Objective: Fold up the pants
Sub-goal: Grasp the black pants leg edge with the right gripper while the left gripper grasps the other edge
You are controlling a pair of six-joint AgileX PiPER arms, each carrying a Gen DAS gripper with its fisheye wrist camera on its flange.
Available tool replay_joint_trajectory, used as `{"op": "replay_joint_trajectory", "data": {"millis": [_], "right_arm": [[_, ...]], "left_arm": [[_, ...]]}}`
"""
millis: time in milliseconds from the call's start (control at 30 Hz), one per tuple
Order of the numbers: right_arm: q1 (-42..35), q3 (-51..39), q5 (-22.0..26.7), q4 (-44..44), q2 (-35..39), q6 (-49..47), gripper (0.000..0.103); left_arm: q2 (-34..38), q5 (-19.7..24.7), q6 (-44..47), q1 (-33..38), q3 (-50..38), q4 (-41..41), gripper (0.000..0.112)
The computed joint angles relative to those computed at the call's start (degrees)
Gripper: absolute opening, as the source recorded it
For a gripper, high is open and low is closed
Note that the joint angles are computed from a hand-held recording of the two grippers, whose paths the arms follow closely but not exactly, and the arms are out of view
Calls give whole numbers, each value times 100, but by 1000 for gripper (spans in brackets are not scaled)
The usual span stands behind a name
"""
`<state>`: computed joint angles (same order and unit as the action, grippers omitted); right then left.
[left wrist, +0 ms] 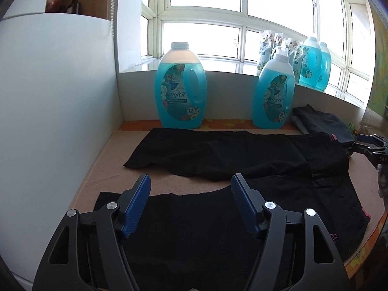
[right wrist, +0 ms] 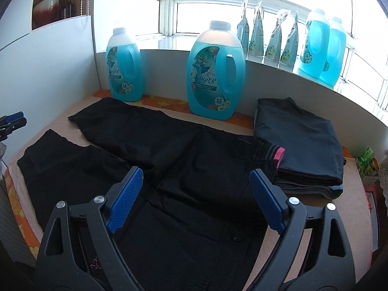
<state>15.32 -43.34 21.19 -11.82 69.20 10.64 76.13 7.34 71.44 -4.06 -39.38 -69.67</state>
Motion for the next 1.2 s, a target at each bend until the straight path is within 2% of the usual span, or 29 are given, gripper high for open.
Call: {"op": "replay_joint_trajectory", "data": {"millis": [133,200,333,467,633,667,833,1033,1167,1200], "right_arm": [[-572,-893,149,1328,1023,-1876,86],[-756,-1397,362,1619,1587,-2385,84],[-1004,-2459,826,1743,2716,-2820,72],[-1169,-3519,1311,1845,3739,-3113,72],[-1173,-4538,1684,1642,4709,-3206,72],[-1177,-4731,1775,1695,4880,-3239,72],[-1105,-5816,2430,1725,5705,-3334,72],[-1005,-7322,3708,1676,6651,-3399,72],[-1041,-7820,4169,1755,6964,-3401,72],[-1045,-7801,4148,1784,6968,-3403,71]], "left_arm": [[606,230,-1058,-69,-600,1016,64],[890,304,-1705,-143,-908,1667,64],[1479,486,-2801,-251,-1557,2783,59],[2094,837,-3349,-259,-2259,3216,56],[2832,1025,-4575,-465,-3128,4591,56],[2990,1111,-4721,-486,-3317,4748,52],[3818,1643,-5002,-428,-4294,4857,44],[4618,2230,-5265,-348,-5274,4977,34],[4844,2287,-5405,-346,-5511,5088,34],[4872,2291,-5410,-337,-5525,5082,34]]}}
